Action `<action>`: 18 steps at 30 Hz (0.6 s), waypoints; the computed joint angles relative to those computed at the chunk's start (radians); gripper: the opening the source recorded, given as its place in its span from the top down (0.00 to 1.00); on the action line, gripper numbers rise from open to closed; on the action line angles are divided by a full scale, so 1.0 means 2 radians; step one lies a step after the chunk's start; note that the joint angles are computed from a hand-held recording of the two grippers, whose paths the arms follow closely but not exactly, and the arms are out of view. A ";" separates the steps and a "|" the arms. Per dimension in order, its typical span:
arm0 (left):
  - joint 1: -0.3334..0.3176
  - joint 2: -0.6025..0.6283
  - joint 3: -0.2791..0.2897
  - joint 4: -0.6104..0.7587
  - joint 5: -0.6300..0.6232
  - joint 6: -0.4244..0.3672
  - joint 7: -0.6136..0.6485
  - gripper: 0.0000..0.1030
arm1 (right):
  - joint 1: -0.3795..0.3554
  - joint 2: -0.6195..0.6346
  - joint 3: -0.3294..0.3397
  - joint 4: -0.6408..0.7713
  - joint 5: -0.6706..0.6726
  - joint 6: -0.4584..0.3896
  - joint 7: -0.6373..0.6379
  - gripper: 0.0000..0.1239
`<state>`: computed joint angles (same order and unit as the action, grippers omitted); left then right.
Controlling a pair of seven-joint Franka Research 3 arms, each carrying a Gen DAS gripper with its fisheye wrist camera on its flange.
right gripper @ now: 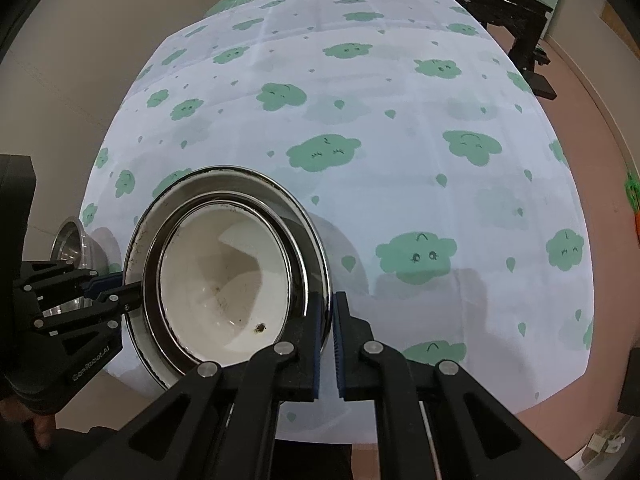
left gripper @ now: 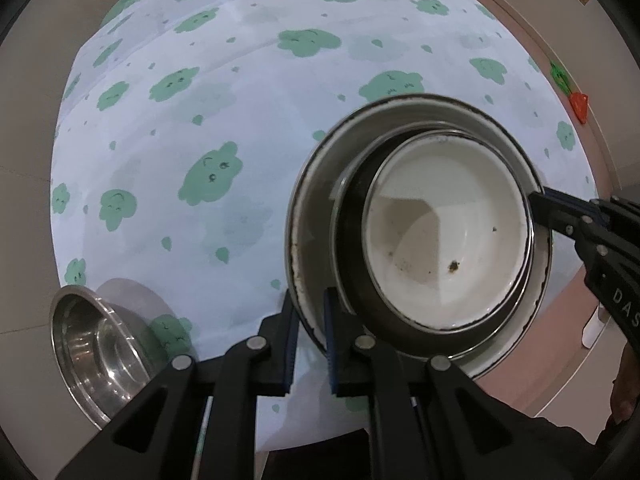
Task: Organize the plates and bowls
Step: 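Close both grippers on the rim of the stacked bowls and lift, then carry the stacked bowls with both grippers toward the table edge by the wall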
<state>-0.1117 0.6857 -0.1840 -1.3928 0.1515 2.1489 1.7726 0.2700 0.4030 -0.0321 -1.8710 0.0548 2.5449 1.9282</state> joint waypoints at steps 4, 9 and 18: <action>0.001 -0.003 0.001 0.002 -0.001 0.001 -0.006 0.92 | 0.001 0.004 0.002 0.011 0.000 -0.004 -0.006 0.95; 0.009 -0.011 0.004 0.000 -0.002 0.005 -0.010 0.92 | 0.006 0.012 0.003 0.034 -0.004 -0.009 -0.012 0.95; 0.025 -0.024 0.009 -0.003 -0.007 0.005 -0.022 0.92 | 0.013 0.032 0.009 0.081 -0.004 -0.026 -0.033 0.95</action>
